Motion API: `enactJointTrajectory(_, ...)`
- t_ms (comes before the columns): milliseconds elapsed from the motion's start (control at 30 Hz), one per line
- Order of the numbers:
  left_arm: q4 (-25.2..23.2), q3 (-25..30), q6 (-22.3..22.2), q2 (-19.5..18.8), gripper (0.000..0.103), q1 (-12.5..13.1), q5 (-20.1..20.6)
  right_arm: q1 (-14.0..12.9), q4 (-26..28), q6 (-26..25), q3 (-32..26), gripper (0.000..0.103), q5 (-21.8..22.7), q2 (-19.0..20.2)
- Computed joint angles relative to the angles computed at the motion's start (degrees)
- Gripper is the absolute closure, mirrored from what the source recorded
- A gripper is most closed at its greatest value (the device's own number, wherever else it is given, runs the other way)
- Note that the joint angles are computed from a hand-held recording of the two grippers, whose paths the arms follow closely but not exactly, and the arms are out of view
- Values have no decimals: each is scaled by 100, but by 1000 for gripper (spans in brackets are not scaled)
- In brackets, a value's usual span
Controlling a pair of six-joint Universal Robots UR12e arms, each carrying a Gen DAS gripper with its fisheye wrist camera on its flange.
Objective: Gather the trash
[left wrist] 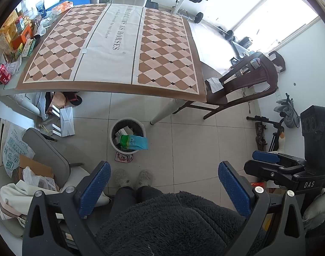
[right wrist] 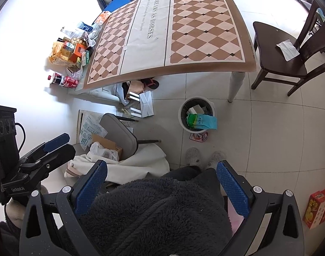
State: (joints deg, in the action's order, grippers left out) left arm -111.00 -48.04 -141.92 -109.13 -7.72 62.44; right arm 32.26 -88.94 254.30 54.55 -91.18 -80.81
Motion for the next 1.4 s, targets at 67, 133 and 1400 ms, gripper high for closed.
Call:
enactJointTrajectory(67, -8, 11, 13, -9, 0, 0, 4, -6, 11, -18, -4, 0, 6, 1)
enactJointTrajectory(133, -4, 13, 16, -10, 0, 2, 8, -2, 7, 1, -7, 0, 4, 4)
enactJointTrajectory(1400, -12, -11, 61, 6, 0, 21, -4, 77, 18, 79, -109, 0, -39, 77)
